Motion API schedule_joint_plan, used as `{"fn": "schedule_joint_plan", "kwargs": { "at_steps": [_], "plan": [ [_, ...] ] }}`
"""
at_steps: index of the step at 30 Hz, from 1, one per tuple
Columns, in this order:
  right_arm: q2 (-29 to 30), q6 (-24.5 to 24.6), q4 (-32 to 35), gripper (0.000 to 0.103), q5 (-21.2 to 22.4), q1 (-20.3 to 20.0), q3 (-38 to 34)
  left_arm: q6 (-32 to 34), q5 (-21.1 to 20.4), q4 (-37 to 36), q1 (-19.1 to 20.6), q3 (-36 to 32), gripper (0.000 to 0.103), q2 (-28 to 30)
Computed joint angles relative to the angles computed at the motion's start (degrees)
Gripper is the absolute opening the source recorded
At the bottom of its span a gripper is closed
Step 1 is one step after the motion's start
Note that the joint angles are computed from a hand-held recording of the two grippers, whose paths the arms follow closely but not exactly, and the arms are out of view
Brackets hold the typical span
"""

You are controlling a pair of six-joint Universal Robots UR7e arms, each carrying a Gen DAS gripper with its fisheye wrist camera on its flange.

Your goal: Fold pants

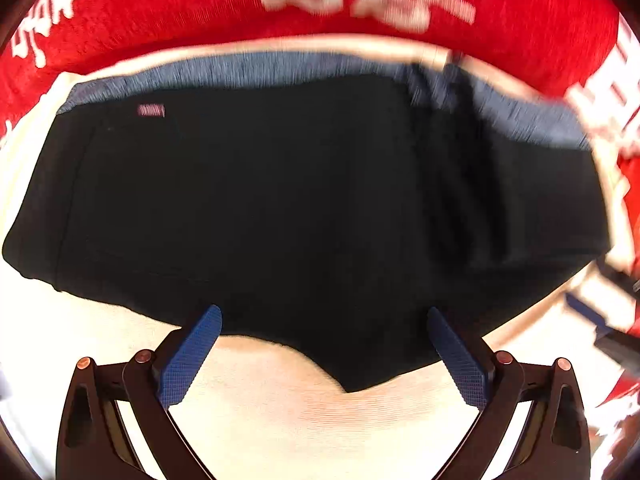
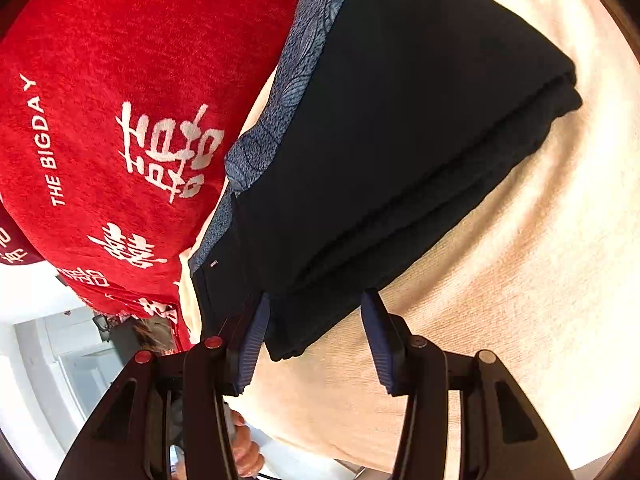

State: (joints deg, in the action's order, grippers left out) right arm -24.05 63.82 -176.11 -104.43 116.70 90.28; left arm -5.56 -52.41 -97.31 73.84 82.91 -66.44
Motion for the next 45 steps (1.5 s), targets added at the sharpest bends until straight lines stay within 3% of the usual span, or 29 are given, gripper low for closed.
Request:
{"fn": "schedule_joint_plan", "kwargs": {
  "at_steps": [5,12,13,14,15,17,22,29,34,38,45],
  "plan": [
    [-1.2,-0.5,1.0,0.052,-0.6,-0.4,0.8,2.7,0.8,-3.7,-0.1,3.4,0.103,-2.7],
    [1.8,1.9,-0.1,0.051,3.9,-1.6,-0.9,1.4,0.2,-2.9,0.2,3.8,0.103,-3.9],
    [2.6,1.5,0.8,0.041,3.3,-1.5,-2.3,1.7,0.5,-3.1,0.1,4.2,0.103,-4.2],
    [2.8,1.7,2.2,0.02,2.6,-1.5,-2.9,1.8,0.6,-3.0,0.0,4.5,0.103,-4.6],
    [2.8,2.3,3.6,0.011,2.0,-1.5,-3.1,1.7,0.5,-2.8,0.0,4.6,0.103,-4.8],
    [2.6,2.9,3.0,0.007,2.0,-1.5,-1.9,1.9,0.3,-3.4,0.3,5.0,0.103,-4.9],
    [1.5,3.0,6.8,0.007,1.3,-1.0,-0.7,2.6,0.4,-5.1,0.7,5.9,0.103,-5.0],
    [0.5,-3.0,19.6,0.009,0.2,0.8,-4.8,3.2,-1.3,-4.1,1.6,5.7,0.103,-6.0],
    [3.0,-10.0,27.4,0.011,-2.8,2.7,-12.6,3.1,-1.6,-3.1,1.9,6.6,0.103,-7.4],
    [6.1,-14.5,33.8,0.034,-7.1,4.0,-20.8,2.4,-2.8,-1.5,2.2,6.7,0.103,-9.1],
    [10.8,-21.8,41.5,0.034,-11.6,4.7,-31.9,-0.5,-3.5,0.2,3.9,4.3,0.103,-11.4]
  ]
}}
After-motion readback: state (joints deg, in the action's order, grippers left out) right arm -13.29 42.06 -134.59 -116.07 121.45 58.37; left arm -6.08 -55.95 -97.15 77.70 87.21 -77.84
